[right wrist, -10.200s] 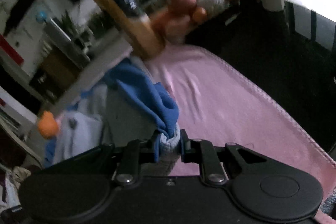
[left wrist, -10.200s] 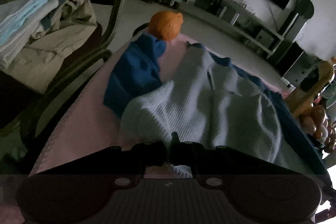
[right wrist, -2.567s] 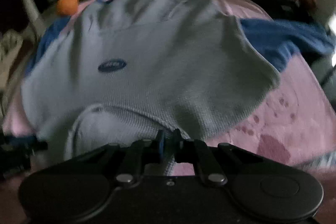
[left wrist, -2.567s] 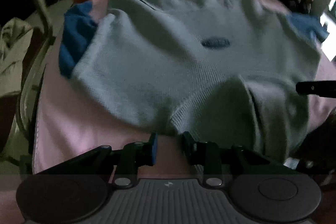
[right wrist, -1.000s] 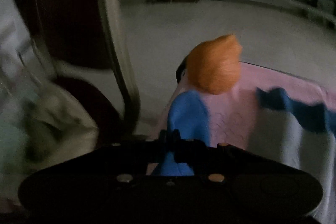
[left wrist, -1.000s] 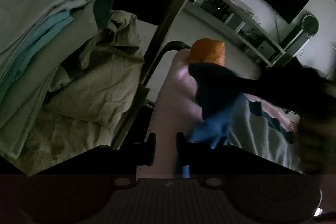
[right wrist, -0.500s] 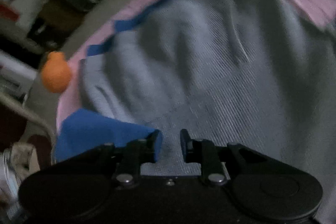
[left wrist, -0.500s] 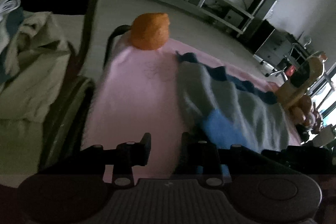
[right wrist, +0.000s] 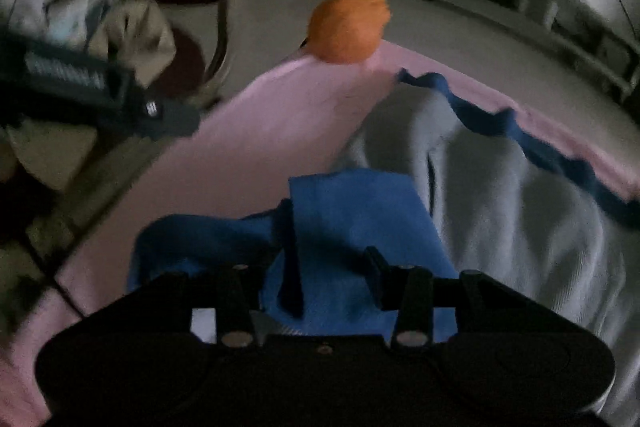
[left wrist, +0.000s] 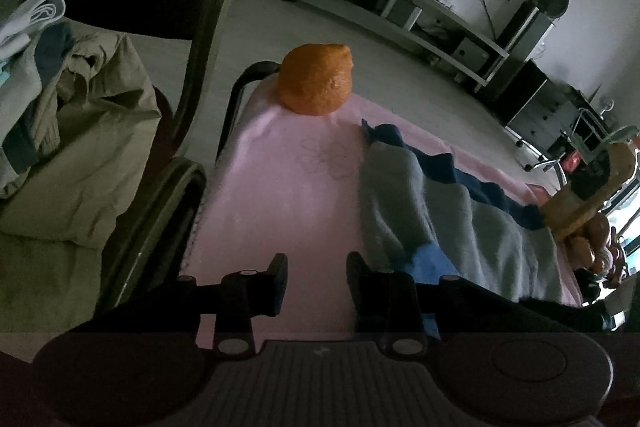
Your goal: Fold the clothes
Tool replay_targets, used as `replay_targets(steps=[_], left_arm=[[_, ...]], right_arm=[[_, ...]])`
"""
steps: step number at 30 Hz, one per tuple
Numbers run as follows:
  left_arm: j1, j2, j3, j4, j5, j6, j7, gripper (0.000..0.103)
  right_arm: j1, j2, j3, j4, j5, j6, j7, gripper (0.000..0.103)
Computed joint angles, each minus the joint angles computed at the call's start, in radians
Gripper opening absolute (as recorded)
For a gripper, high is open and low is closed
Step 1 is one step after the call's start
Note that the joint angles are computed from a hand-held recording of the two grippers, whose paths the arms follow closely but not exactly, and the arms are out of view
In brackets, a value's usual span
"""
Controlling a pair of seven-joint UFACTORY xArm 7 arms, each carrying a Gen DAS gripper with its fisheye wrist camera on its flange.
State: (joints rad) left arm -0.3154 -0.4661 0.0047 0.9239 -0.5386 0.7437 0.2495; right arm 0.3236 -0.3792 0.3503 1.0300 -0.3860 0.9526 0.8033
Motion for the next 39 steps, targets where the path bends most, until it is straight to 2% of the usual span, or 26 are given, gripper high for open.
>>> replay_targets(steps=[3,4,5,6,7,9,11,13,15,18,23,27,32,36,37,39], left_arm=[[-0.012,-0.011,0.017,-0.010,-0.013,-0.001,0.046,0.030],[-0.018,-0.017,0.025,-0.015,-0.022,-0.003,0.072,0.030],[-0.025,-0.023,0.032,-0.020,-0.032,-0.004,0.097,0.030],[-0.031,-0.029,0.039,-0.025,-0.042,-0.004,0.122,0.030],[-0.036,-0.034,0.046,-0.029,-0.052,-0.004,0.148,0.030],[-0.067,-0.052,0.080,-0.038,-0.103,0.005,0.239,0.030],[-0.106,-0.081,0.126,-0.051,-0.189,0.013,0.361,0.032],[-0.151,-0.139,0.177,-0.081,-0.289,0.015,0.534,0.039],[-0.188,-0.202,0.217,-0.111,-0.371,0.023,0.699,0.044],[-0.207,-0.289,0.240,-0.161,-0.426,0.056,0.878,0.045],[-0.195,-0.416,0.221,-0.251,-0.411,0.099,1.064,0.045],[-0.181,-0.515,0.173,-0.332,-0.330,0.089,1.156,0.045],[-0.221,-0.631,0.142,-0.410,-0.238,0.067,1.236,0.045],[-0.279,-0.703,0.151,-0.454,-0.207,0.027,1.294,0.045],[-0.289,-0.709,0.157,-0.459,-0.202,0.015,1.299,0.043],[-0.287,-0.727,0.162,-0.468,-0.184,0.006,1.282,0.031]], right_arm=[[-0.017,0.086,0.047,0.063,-0.123,0.065,0.009,0.042],[-0.017,0.111,0.061,0.084,-0.177,0.094,0.030,0.033],[-0.013,0.134,0.072,0.106,-0.227,0.132,0.051,0.008],[-0.022,0.136,0.086,0.121,-0.249,0.167,0.076,0.008],[-0.002,0.121,0.058,0.116,-0.248,0.161,0.111,0.008],[0.014,0.033,-0.010,0.059,-0.166,0.045,0.163,0.008],[0.030,-0.087,-0.076,-0.036,-0.066,-0.122,0.142,0.008],[0.070,-0.188,-0.140,-0.106,0.039,-0.248,0.080,0.008],[0.114,-0.242,-0.180,-0.127,0.120,-0.286,-0.007,0.008],[0.196,-0.301,-0.238,-0.134,0.241,-0.296,-0.152,0.008],[0.300,-0.328,-0.286,-0.069,0.408,-0.157,-0.351,0.008],[0.348,-0.236,-0.298,0.084,0.485,0.084,-0.511,0.008],[0.350,-0.101,-0.273,0.281,0.536,0.349,-0.635,0.008],[0.320,0.017,-0.234,0.428,0.529,0.507,-0.700,0.008],[0.310,0.040,-0.224,0.458,0.526,0.538,-0.713,0.008],[0.290,0.068,-0.207,0.494,0.529,0.581,-0.739,0.008]])
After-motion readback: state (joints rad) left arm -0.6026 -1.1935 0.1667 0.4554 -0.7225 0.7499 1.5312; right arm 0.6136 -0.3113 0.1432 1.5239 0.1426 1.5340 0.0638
